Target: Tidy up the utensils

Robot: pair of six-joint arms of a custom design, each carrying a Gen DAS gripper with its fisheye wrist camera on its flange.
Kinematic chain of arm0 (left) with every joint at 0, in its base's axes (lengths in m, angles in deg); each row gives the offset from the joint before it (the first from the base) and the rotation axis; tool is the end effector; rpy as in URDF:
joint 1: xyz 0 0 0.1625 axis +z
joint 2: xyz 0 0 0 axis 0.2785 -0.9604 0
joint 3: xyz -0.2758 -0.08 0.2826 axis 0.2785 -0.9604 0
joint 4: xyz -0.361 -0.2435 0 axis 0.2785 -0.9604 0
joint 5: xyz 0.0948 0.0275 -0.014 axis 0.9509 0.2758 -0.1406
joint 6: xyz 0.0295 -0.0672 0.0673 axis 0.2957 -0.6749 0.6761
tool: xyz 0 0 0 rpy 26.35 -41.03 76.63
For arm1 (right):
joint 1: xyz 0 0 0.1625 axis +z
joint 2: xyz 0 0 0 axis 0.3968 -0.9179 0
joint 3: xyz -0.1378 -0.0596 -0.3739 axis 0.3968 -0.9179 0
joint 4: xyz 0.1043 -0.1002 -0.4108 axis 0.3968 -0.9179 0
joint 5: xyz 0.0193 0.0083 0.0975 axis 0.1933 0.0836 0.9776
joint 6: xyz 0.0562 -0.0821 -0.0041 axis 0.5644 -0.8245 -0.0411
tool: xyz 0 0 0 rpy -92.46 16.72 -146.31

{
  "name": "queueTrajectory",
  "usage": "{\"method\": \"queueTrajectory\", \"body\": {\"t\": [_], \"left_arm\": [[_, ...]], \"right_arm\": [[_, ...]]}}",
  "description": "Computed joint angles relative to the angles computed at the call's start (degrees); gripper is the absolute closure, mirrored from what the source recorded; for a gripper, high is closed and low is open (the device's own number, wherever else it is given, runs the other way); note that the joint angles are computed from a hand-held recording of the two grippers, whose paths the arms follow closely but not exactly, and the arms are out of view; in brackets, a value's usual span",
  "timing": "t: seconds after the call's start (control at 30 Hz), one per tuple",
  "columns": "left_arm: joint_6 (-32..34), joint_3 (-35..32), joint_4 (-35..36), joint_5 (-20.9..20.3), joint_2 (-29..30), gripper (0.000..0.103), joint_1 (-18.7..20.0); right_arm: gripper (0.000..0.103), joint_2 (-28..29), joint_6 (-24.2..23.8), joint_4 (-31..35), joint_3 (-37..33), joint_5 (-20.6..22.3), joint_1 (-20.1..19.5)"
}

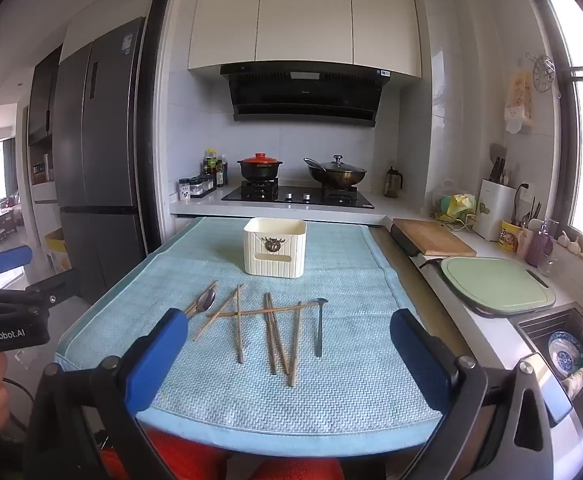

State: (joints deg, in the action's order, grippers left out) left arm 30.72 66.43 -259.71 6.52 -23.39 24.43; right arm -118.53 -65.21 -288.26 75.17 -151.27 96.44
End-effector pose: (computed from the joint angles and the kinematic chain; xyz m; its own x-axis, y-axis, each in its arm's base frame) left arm -0.2916 -0.5309 0.2811 -0.6534 0.1985 -0.7305 0.7289 0.4256 -0.5363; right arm 0.3417 -0.4813 0.2138 -0.6592 0.1116 0.7437 -0.6614 0.3845 -0.6440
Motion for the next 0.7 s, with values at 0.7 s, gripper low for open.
{"method": "queueTrajectory", "body": {"t": [0.7], "left_arm": [[-1.5, 0.7, 1.2, -0.6, -0.5, 0.0, 0.5]], "right_arm": [[0.0, 0.1, 0.4, -0.4, 0.3, 0.2, -0.1]]}}
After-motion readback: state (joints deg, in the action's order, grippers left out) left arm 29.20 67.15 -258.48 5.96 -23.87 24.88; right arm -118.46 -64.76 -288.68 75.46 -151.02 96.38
